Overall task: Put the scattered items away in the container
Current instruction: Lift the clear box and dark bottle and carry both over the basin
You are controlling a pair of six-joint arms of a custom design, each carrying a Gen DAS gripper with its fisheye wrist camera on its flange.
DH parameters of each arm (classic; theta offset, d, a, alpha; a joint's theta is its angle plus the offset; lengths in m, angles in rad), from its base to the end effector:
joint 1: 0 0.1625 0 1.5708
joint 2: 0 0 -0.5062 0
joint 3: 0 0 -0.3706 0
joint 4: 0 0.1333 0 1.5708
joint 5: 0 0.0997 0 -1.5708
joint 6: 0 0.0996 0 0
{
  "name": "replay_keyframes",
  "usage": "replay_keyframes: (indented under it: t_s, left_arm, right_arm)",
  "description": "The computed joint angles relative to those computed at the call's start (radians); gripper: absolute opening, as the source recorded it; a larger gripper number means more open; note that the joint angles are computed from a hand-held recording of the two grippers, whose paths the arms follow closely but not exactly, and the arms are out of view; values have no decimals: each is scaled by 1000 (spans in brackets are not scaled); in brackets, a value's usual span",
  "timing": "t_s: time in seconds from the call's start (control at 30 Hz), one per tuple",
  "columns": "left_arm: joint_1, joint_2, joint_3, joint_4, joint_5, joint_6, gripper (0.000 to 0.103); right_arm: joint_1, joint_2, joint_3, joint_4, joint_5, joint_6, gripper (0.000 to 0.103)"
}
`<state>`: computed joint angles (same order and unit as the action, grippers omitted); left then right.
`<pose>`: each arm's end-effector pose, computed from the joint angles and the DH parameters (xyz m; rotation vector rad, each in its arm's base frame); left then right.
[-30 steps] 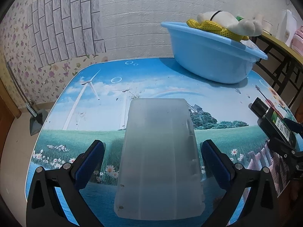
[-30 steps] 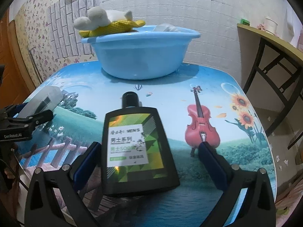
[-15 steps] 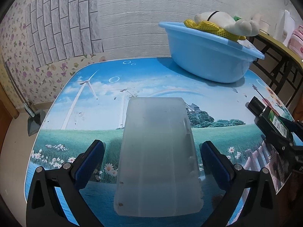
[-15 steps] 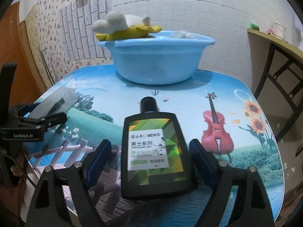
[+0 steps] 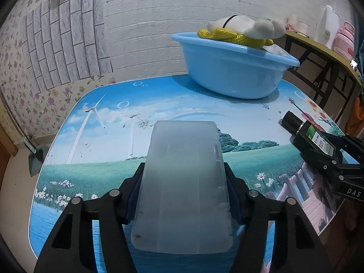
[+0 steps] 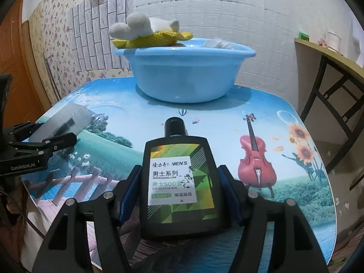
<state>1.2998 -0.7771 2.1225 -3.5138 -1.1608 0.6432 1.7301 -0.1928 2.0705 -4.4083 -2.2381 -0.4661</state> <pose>0.0121 -0.6028 0.1368 0.9807 2.3647 -0.6751 0.1510 -0.4884 -0.0570 0.2947 -2.1823 0.9999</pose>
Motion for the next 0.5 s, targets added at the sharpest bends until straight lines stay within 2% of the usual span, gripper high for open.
replay_keyframes:
  t_s: [0.2, 0.3, 0.5]
  left_arm:
    - [1, -13, 10, -11, -17, -14, 61]
    - [-1, -23, 21, -34, -26, -17, 61]
    - [-9, -58, 35, -31, -50, -35, 61]
  right_arm:
    - [-2, -3, 5, 0, 7, 10, 62]
    - [-5, -7, 22, -38, 29, 28, 62]
    - [17, -9, 40, -128, 47, 9, 61]
